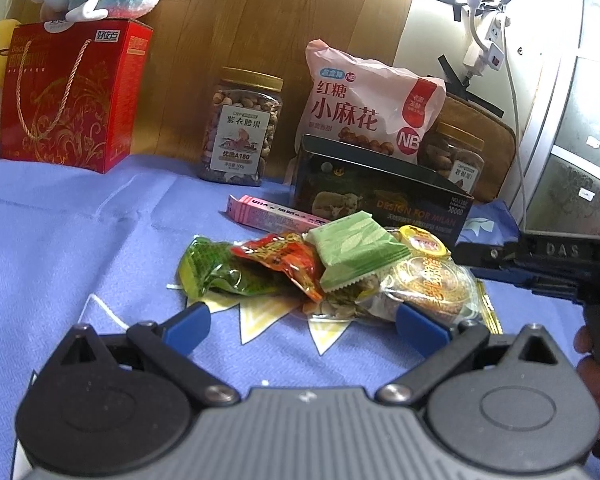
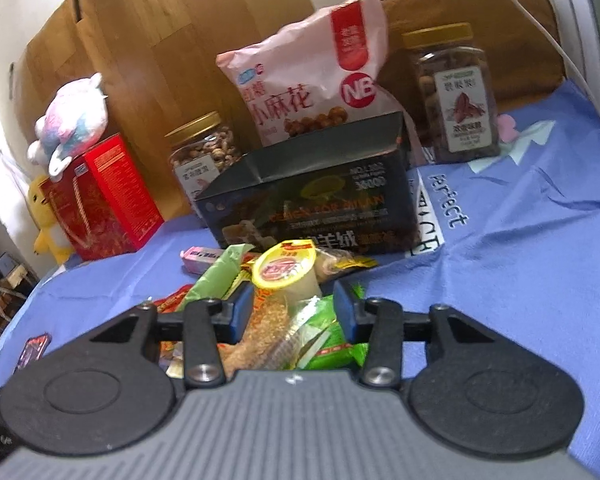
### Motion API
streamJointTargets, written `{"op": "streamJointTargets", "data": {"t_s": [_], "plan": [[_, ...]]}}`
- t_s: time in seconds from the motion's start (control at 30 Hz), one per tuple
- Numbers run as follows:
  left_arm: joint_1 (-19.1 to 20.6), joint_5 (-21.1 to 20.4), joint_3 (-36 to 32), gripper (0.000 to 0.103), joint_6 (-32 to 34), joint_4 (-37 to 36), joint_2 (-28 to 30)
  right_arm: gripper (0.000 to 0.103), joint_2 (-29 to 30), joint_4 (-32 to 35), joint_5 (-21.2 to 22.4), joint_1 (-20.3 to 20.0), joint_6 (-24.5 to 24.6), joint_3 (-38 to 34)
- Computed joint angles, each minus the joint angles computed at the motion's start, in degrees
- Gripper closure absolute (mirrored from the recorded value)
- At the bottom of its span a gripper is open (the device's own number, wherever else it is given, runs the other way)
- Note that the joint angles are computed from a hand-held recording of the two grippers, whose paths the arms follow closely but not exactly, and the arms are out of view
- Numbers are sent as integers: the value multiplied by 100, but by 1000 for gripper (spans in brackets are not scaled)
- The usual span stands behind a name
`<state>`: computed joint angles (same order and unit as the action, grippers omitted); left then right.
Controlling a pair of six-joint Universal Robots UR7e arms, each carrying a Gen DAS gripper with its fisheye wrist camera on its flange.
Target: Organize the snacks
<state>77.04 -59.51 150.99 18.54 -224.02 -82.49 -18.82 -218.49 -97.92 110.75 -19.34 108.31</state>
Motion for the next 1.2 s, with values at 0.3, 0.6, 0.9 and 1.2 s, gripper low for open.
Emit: {"op": "streamJointTargets", "data": {"t_s": [0.3,0.6,0.9,1.2], "plan": [[85,-86,-35,0,-194,155,-103,72,-295,394,468,-38,-291,697],[86,-111,1,0,-169,2,-87,66,-244,-482,266,-41,-214,653],[120,-162,-20,0,-205,111,-128,60,-207,-339,276,-180,69,702],[116,-159,-10,0,-217,98,-106,58,-241,308,367,-172,7,704]]}}
